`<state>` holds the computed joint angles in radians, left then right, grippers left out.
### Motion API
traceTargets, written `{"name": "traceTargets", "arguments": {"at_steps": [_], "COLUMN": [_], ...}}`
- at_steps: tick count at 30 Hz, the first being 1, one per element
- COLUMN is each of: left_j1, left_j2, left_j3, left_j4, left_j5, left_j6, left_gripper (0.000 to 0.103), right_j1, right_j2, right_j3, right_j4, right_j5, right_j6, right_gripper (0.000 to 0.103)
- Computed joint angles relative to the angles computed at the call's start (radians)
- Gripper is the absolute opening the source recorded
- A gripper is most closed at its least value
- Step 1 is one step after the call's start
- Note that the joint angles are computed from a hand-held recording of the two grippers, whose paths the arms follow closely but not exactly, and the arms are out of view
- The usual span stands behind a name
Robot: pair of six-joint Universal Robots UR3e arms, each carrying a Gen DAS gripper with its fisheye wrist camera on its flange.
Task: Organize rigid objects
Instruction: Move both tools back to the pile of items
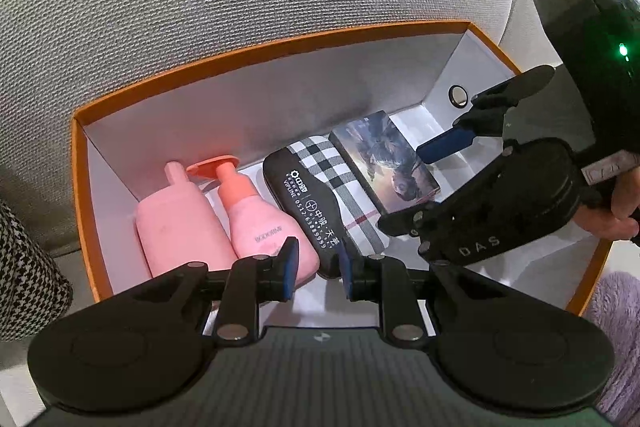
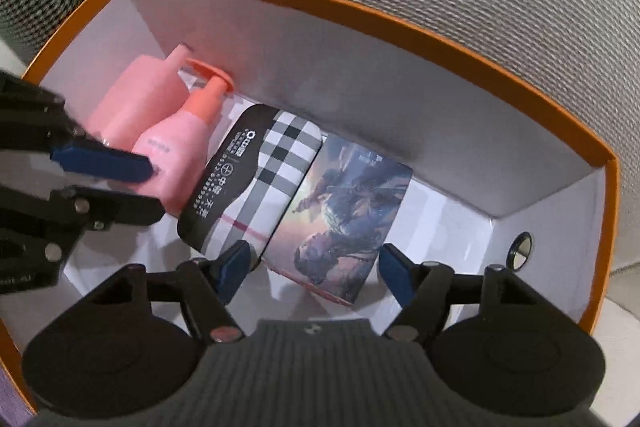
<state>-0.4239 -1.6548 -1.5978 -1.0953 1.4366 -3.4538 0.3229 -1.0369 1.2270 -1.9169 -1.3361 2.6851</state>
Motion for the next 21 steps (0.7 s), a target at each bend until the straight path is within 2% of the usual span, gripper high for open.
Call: {"name": "traceTargets", "arguments": {"at_steps": [4,8,14,21], "left_j1": [-0.011,-0.027,-0.101,-0.298], "left_j2": [-0.001,0.029,0.13,0.221], "left_j3": [0.023,0.018,-0.001,0.025], "left_j4": [-0.027,-0.034,0.0,0.02], "left_j5": [0.013,0.02,0.054,0.194], "left_j6": [-0.007,-0.018,-0.09,-0.254], "left_gripper": [0.025,0.025,0.025,0.031], "right_j1": [-0.007,-0.034,-0.076,-0.171], "right_j2": [-0.02,-0.116,-0.359,-0.749], "right_j3": [0.035,0.083,0.255,0.556], "right_j4": [-0.022,-0.006,-0.025,-0.06], "right_j5": [0.001,0.018,0.092,0.203], "right_j6": [0.001,-0.024,-0.029,0.015], "right_gripper": [0.072,0.072,0.071,0.071]}}
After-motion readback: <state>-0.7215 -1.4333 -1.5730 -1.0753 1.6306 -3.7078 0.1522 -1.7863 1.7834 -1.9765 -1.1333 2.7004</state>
